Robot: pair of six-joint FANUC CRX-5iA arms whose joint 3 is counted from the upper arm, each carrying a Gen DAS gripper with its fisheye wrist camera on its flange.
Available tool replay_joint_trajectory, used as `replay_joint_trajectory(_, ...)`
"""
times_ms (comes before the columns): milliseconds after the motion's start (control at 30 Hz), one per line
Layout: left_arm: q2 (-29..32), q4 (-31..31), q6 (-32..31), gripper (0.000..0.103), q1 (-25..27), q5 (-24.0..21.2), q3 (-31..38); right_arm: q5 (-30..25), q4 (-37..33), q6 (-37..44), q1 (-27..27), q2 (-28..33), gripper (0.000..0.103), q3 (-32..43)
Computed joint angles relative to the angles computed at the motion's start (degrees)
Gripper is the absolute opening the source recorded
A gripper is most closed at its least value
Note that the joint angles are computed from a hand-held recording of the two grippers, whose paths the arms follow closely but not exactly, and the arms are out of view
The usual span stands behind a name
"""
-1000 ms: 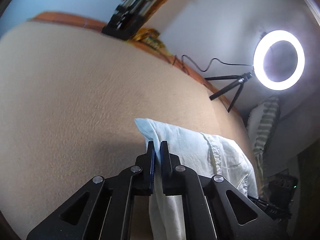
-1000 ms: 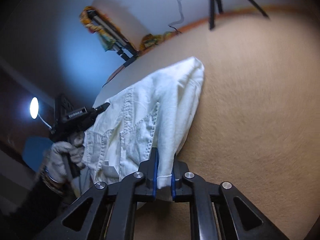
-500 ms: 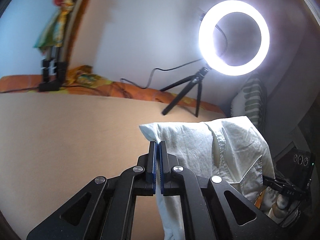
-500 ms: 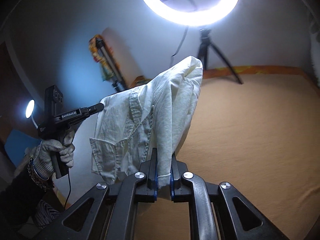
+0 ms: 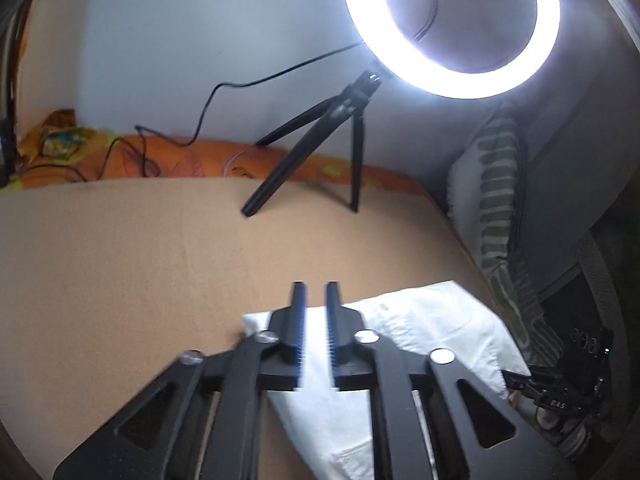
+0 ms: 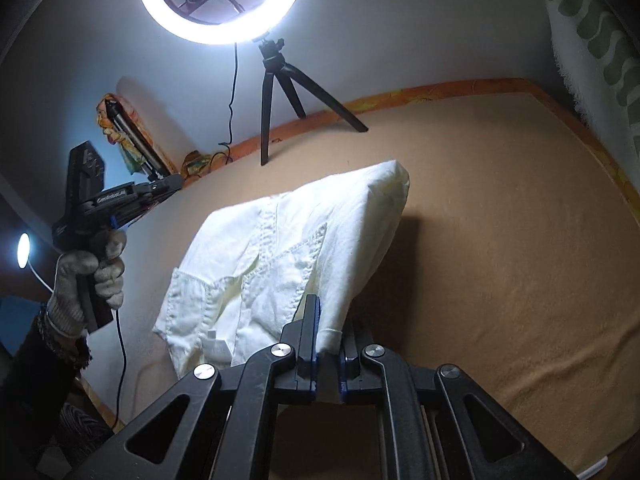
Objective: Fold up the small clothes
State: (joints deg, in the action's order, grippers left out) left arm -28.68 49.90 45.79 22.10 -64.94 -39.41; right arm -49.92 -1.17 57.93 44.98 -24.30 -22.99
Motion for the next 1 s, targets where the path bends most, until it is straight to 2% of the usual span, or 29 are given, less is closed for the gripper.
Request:
replay_joint_trajectory(33,0.6,0.1,-0.3,0.031,0.5,-0.5,-0.3,0.2,-0.6,0.1,0.0,-0.2,0.004,-0.4)
replay_joint_trajectory(67,1.3,0.7,-0.3,0.033,1.0,-1.2,-0.9,0.2,-1.7,0.4,-0.6,-0.2,0.004,-0.5)
replay_joint_trajectory(233,4.9,0.3,3.5,0.035,-0.2,-1.2,-1.8,0.3,-10.8,4.3,-5.9,0.3,0.005,-0.6)
replay_joint_trajectory(333,6.6,2.9,2.7,0.035,-0.7,-2.6,-3.1,0.1,-13.3,5.1,-7.3,1.0,0.006,-0.6)
replay_joint_trajectory(367,6.3,4.1,2.5,0.035,-1.1,-1.5,-4.1,-0.6,-15.0,6.2,-8.3,1.6,0.012,-0.1)
replay_joint_trajectory(400,6.4,5.1,2.3,0.033,-1.3,-1.0,-4.9,-1.4,-16.2,6.6,-9.1,2.3,0.016,0.4)
replay_joint_trajectory(500,6.3,5.0,3.1,0.003,-2.5,1.7,-5.6,-1.9,-21.4,8.8,-12.2,3.1,0.017,1.0)
replay_joint_trajectory(567,5.8,5.8,3.4,0.002,-2.5,2.3,-6.1,-1.2,-21.4,8.1,-12.2,2.9,0.011,0.7)
replay_joint_trajectory(600,5.1,5.5,3.5,0.002,-2.7,2.8,-6.0,-0.9,-18.3,5.7,-10.4,2.4,0.007,0.3)
replay_joint_trajectory(700,2.2,5.6,2.7,0.002,-3.7,4.3,-5.6,-0.3,-5.6,-1.3,-2.9,0.1,0.004,-1.4)
replay_joint_trajectory(800,1.0,6.3,1.7,0.002,-6.1,5.6,-4.1,-1.3,1.0,-3.6,0.7,-1.1,0.004,-1.2)
replay_joint_trajectory(900,1.5,7.1,2.1,0.002,-9.7,8.3,-2.7,-2.8,7.3,-3.9,2.4,-1.8,0.004,-0.8)
replay_joint_trajectory(1000,3.6,9.5,2.4,0.002,-14.4,12.5,-1.2,-4.5,9.1,-1.6,0.1,-1.0,0.004,1.3)
